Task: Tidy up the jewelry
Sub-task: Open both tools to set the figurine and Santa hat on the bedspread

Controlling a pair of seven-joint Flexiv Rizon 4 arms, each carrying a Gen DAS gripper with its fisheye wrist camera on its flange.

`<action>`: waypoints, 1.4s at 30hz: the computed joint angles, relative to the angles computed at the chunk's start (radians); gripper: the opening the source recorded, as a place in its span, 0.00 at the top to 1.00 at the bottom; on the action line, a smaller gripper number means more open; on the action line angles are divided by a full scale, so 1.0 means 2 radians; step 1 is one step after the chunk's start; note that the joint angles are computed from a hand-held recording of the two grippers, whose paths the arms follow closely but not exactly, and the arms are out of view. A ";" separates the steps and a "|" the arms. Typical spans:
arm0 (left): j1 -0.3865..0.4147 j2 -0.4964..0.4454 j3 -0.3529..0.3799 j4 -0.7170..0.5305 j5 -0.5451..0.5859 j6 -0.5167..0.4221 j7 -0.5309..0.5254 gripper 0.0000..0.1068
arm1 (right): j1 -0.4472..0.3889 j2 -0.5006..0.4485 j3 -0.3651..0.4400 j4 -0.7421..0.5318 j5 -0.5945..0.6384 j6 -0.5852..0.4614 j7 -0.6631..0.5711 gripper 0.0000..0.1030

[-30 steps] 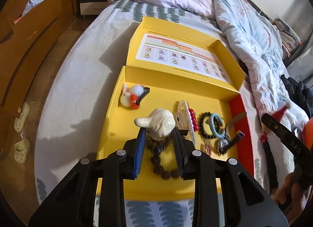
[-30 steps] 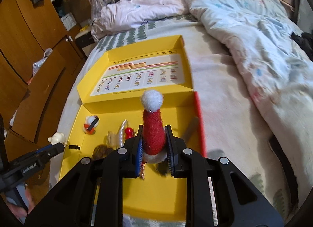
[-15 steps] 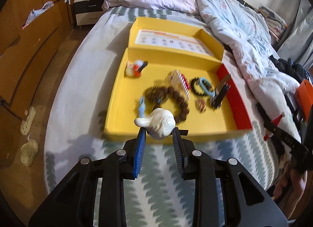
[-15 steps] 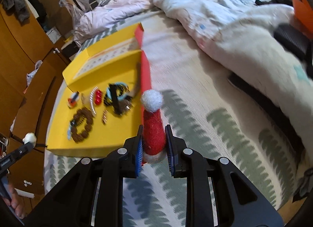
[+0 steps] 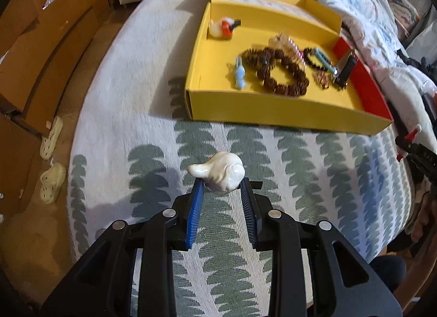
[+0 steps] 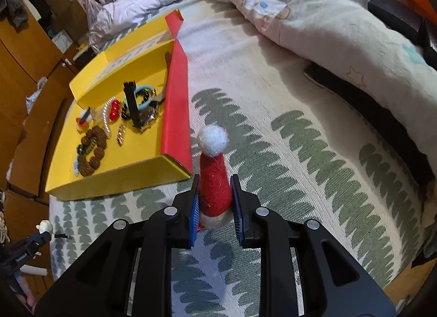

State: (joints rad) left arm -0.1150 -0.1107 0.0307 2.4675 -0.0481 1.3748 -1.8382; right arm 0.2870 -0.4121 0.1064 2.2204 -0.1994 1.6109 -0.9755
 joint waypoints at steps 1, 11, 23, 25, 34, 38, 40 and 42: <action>-0.001 -0.006 -0.001 -0.004 0.001 -0.003 -0.001 0.73 | 0.005 -0.002 -0.005 0.000 -0.001 -0.003 0.002 0.79; -0.003 -0.047 0.005 -0.030 0.018 -0.027 -0.019 0.73 | -0.002 -0.021 -0.008 -0.019 -0.009 -0.044 0.008 0.79; -0.015 -0.046 0.013 -0.038 0.033 -0.033 -0.036 0.62 | 0.071 -0.008 -0.098 0.004 -0.076 -0.045 0.065 0.74; -0.009 -0.040 0.008 -0.031 0.022 -0.026 -0.030 0.57 | 0.076 -0.005 -0.108 0.010 -0.083 -0.033 0.074 0.73; 0.005 -0.011 0.004 -0.013 -0.012 -0.009 -0.017 0.48 | 0.149 0.005 -0.194 0.039 -0.074 0.037 0.086 0.68; 0.007 -0.004 0.001 -0.009 -0.020 0.005 -0.017 0.45 | 0.164 0.007 -0.203 0.044 -0.046 0.059 0.069 0.59; 0.011 -0.007 -0.006 -0.005 -0.039 0.020 -0.006 0.43 | 0.145 0.008 -0.179 0.040 -0.033 0.059 0.060 0.54; 0.012 -0.011 -0.009 -0.003 -0.049 0.028 0.000 0.42 | 0.162 0.009 -0.194 0.041 -0.018 0.058 0.054 0.52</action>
